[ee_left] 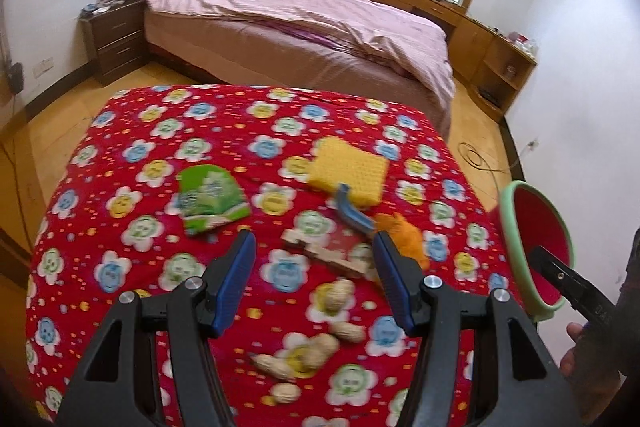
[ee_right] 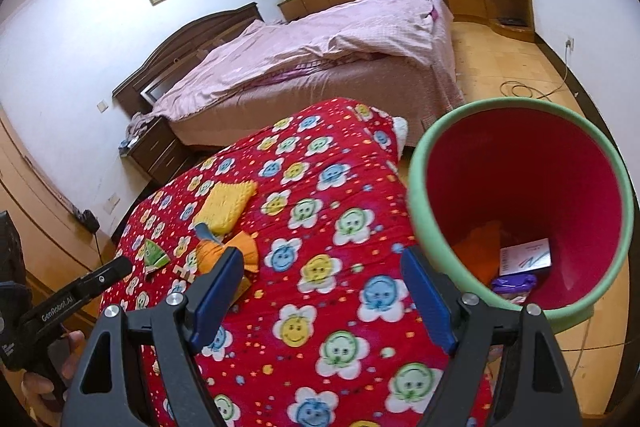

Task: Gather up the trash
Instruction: 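Move both open grippers back over the bed toward remaining items, then grasp the green snack packet with the left gripper and lift it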

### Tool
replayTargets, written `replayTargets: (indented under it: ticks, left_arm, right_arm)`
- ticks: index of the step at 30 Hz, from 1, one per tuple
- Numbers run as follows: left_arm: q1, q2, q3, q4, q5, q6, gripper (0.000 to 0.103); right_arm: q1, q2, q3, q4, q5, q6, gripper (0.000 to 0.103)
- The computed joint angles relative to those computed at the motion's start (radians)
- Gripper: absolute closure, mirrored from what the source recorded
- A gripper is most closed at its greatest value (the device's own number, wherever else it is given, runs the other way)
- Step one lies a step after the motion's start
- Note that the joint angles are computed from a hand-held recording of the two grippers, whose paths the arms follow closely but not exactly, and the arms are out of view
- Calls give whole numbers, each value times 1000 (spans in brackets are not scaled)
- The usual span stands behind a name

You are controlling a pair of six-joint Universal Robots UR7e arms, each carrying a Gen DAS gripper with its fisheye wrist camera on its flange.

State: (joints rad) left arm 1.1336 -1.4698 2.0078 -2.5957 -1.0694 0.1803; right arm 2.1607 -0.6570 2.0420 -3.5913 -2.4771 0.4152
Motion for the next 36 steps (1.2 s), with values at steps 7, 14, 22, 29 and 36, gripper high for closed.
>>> replayTargets:
  ticks: [7,14,22,29,36]
  left_arm:
    - [60,28,-49,-15,19,22,42]
    - [120,85,-119,-10,7,38,42]
    - [153,191,-211,38,42,74,42]
    - [172,236,-240,44,50,58,42]
    - [173,239,-212,-43,40,93,49]
  right_arm:
    - [1,30,-56,62,11,3,20]
    - [-5,58,-105,121,25,3,20]
    - [-24,77,-146,160,49,-10,19]
    - [-40,84,-171,179,60,-31,19]
    - [-53,95,-200,202,76,-47,19]
